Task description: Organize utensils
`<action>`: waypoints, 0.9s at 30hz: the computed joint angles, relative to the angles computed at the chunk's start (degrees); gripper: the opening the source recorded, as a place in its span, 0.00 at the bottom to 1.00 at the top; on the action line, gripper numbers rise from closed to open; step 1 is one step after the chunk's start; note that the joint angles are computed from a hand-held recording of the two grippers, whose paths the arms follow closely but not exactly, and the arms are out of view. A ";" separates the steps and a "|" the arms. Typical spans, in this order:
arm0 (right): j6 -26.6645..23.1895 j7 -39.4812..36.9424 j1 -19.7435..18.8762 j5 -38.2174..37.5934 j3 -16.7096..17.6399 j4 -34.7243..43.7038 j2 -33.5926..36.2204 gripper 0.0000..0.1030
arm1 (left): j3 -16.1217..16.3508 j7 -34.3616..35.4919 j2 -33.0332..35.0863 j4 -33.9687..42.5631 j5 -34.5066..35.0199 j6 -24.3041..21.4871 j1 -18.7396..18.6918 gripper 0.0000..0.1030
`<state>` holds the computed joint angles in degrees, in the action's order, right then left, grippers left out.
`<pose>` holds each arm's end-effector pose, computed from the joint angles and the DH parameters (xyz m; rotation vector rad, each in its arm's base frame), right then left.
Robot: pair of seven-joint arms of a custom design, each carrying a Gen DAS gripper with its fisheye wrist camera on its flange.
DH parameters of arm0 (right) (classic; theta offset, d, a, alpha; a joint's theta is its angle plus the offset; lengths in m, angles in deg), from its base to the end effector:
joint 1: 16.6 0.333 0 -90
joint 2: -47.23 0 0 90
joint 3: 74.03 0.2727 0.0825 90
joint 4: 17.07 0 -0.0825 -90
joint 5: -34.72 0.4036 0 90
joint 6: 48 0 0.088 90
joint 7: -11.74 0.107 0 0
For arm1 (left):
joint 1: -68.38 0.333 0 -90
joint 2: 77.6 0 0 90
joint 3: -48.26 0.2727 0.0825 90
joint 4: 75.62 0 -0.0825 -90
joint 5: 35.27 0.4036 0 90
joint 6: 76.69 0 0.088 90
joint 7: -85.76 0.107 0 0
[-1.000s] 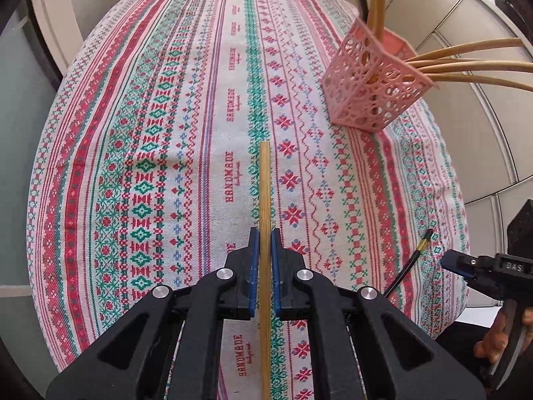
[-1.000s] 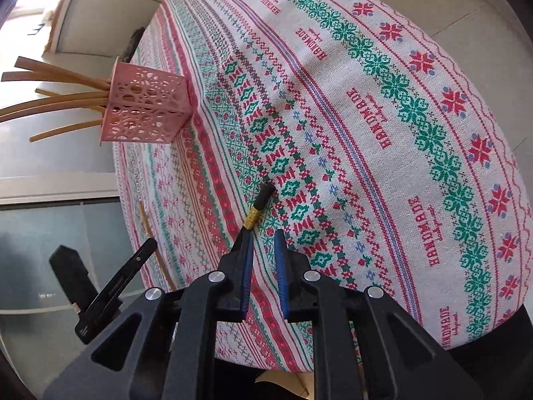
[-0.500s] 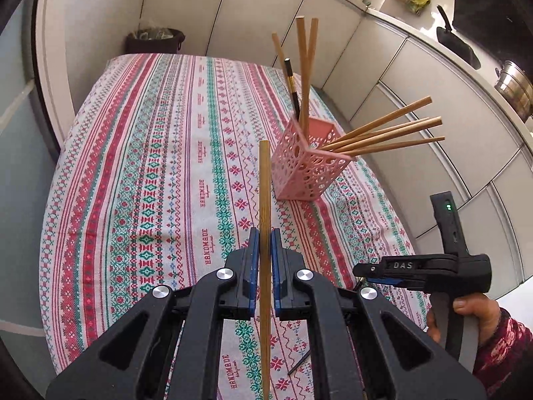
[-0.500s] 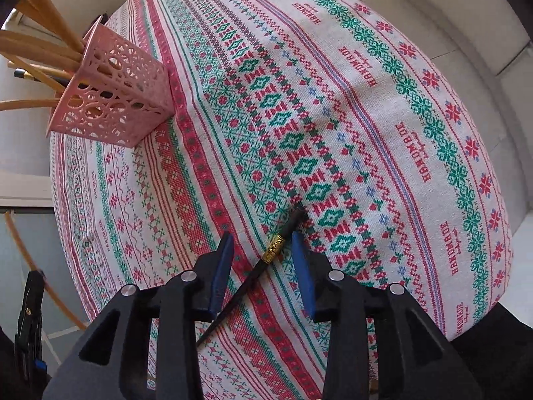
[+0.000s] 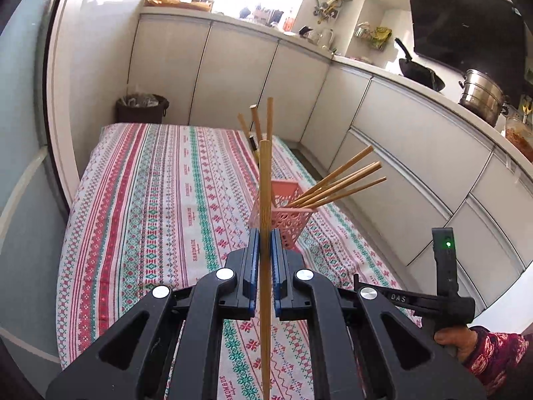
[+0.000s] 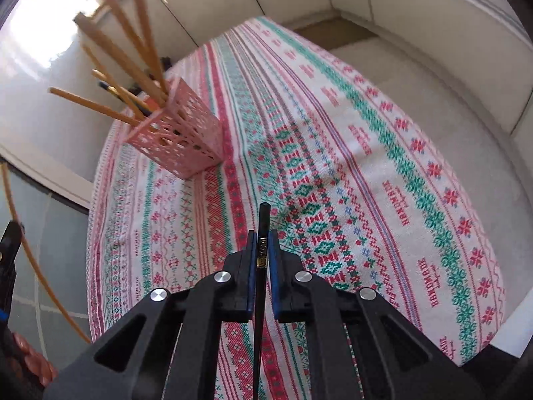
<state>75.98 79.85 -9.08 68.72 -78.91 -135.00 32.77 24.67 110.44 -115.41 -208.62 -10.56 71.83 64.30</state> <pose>0.5437 0.0443 0.5410 -1.9029 1.5922 0.0621 0.3899 -0.2543 0.6197 -1.8969 1.3293 -1.0617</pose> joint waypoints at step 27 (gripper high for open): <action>12.09 -22.01 0.64 36.29 -5.83 43.27 22.77 0.07 | -28.54 -27.47 34.20 39.62 55.98 -5.10 29.47 0.06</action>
<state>88.07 57.84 -8.44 105.01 -84.74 -91.73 55.54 -3.86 82.96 -81.21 -169.00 45.42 66.73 93.77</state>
